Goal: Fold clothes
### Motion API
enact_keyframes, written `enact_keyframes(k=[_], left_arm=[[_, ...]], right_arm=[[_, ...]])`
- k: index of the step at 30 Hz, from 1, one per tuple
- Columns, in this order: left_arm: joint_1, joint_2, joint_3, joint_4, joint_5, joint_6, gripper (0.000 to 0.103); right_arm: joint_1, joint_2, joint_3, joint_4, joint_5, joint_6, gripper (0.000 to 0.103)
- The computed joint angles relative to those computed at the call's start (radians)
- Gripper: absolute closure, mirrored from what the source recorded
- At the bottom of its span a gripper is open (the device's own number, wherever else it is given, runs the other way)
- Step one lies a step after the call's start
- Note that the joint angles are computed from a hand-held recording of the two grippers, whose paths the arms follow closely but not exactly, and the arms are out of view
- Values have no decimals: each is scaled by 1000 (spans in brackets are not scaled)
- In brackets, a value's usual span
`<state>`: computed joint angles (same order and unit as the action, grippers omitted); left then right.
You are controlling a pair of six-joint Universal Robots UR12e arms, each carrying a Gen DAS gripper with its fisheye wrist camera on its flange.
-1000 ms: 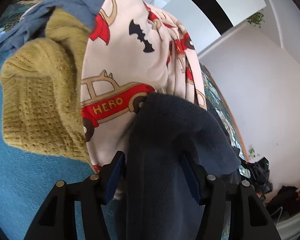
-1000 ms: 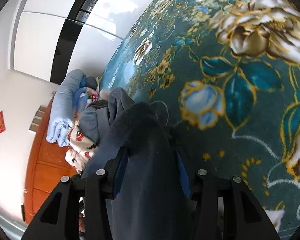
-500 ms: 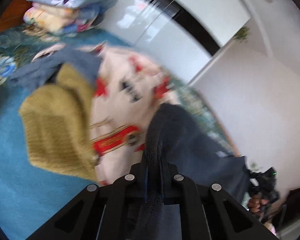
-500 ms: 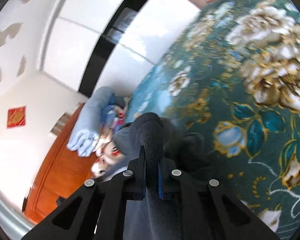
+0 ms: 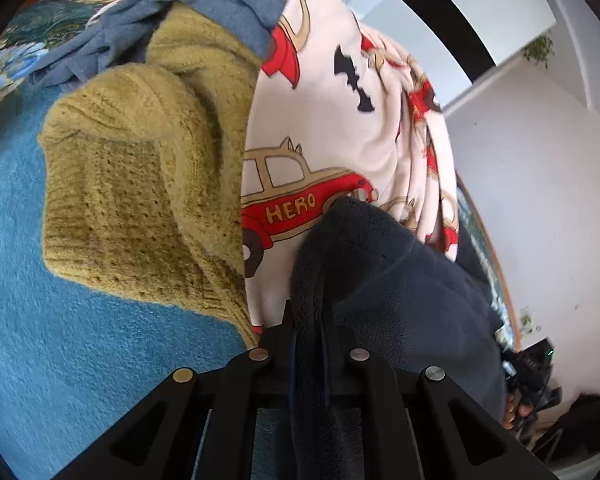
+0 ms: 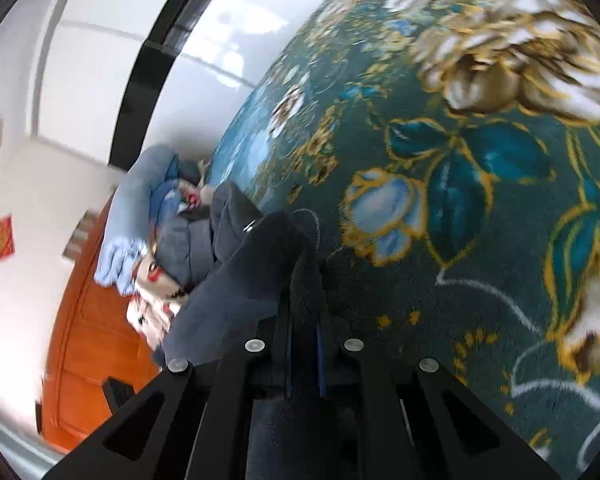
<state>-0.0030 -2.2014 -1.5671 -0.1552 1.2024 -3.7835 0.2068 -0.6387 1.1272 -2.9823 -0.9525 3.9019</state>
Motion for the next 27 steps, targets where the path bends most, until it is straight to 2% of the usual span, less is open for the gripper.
enact_keyframes(k=[4, 5, 6, 7, 9, 10, 11, 12, 13, 14, 17, 18, 23, 25, 27], left_arm=[[2, 19, -49, 108, -10, -128, 87], [-2, 32, -66, 119, 3, -139, 86], [-5, 46, -84, 131, 15, -146, 78], [-9, 60, -105, 153, 23, -142, 64], [-14, 89, -157, 221, 44, -141, 41], [-10, 106, -188, 255, 41, -146, 34], [-8, 119, -218, 292, 37, -163, 31], [-1, 134, -252, 318, 23, -181, 24], [6, 148, -285, 342, 11, -201, 21], [7, 158, -313, 360, 7, -229, 21], [-22, 141, -323, 381, 14, -316, 21], [-26, 143, -332, 384, 10, -331, 21], [-47, 152, -332, 351, 21, -314, 20], [-58, 149, -324, 346, 33, -315, 14], [-67, 141, -314, 332, 59, -329, 13]], right_arm=[[-15, -3, 22, -61, 61, -2, 88], [-15, -17, 44, -77, 51, -16, 87], [-15, -31, 65, -93, 41, -29, 81], [-15, -47, 88, -110, 31, -41, 69], [-13, -96, 169, -152, 16, -52, 56], [-12, -120, 208, -171, 8, -56, 56], [-12, -141, 246, -189, 1, -46, 56], [-11, -163, 283, -206, -6, -36, 51], [-11, -182, 319, -223, -10, -22, 36], [-12, -196, 350, -248, -1, 15, 30], [-10, -217, 404, -295, 34, 103, 25], [-7, -222, 412, -289, 32, 111, 18], [14, -213, 421, -295, 21, 178, 18], [22, -204, 418, -304, 18, 205, 17], [36, -205, 412, -281, -28, 187, 16]])
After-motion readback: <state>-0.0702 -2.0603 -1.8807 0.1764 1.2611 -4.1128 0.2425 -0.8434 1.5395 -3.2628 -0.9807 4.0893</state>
